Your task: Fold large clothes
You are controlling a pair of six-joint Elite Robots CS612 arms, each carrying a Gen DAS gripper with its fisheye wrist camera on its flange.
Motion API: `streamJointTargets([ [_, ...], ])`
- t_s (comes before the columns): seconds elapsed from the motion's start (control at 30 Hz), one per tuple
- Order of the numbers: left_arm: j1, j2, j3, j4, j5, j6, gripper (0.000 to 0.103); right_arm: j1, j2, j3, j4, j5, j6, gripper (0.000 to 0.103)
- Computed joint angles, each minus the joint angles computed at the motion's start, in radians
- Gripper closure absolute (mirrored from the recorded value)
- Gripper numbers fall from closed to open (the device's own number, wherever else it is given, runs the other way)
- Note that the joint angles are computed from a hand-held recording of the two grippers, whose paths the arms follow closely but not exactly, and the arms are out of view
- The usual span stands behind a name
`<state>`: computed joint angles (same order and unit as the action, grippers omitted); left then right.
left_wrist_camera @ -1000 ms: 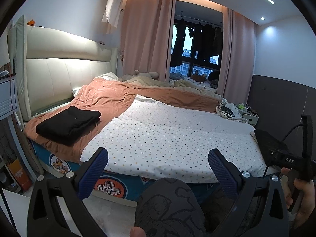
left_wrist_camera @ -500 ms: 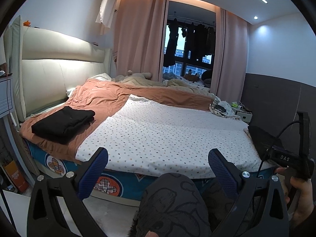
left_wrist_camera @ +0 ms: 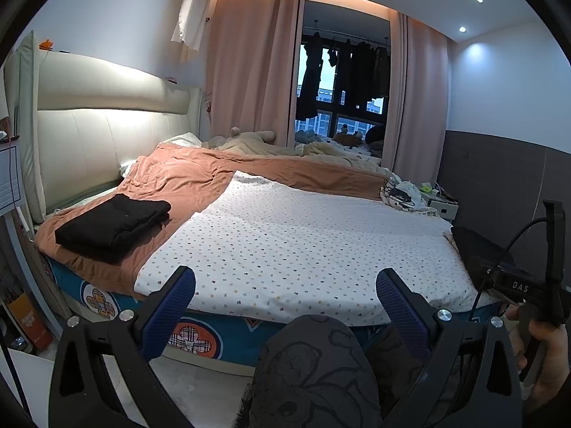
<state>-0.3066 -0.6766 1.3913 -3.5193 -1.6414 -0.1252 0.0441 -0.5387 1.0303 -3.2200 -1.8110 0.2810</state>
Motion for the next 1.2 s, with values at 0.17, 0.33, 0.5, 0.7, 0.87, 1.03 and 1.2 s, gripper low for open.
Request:
streamJointTargets([
  [0.17,-0.001,0.001,-0.002,0.000,-0.007,0.012,0.000,-0.003,0.005,-0.005,0.004,-0.002,0.009,0.000],
  [0.33,-0.001,-0.004,0.005,0.001,-0.018,0.016,0.000,-0.005,0.004,-0.005,0.007,0.003,0.014,0.000],
  [0.5,-0.004,-0.007,0.006,0.010,-0.017,0.021,0.000,-0.004,0.002,0.001,-0.003,0.007,0.015,0.000],
  [0.7,-0.003,-0.010,0.007,0.020,-0.010,0.016,0.000,-0.006,0.004,0.005,-0.011,0.011,0.017,0.000],
  [0.87,-0.004,-0.012,0.009,0.024,0.003,0.015,0.000,-0.005,0.005,0.005,-0.009,0.011,0.018,0.000],
  [1.03,-0.005,-0.013,0.009,0.037,0.015,0.000,0.000,-0.004,0.006,0.005,-0.015,0.013,0.016,0.000],
  [1.2,-0.007,-0.014,0.012,0.037,0.042,0.005,0.000,-0.003,0.008,0.006,-0.018,0.013,0.018,0.000],
])
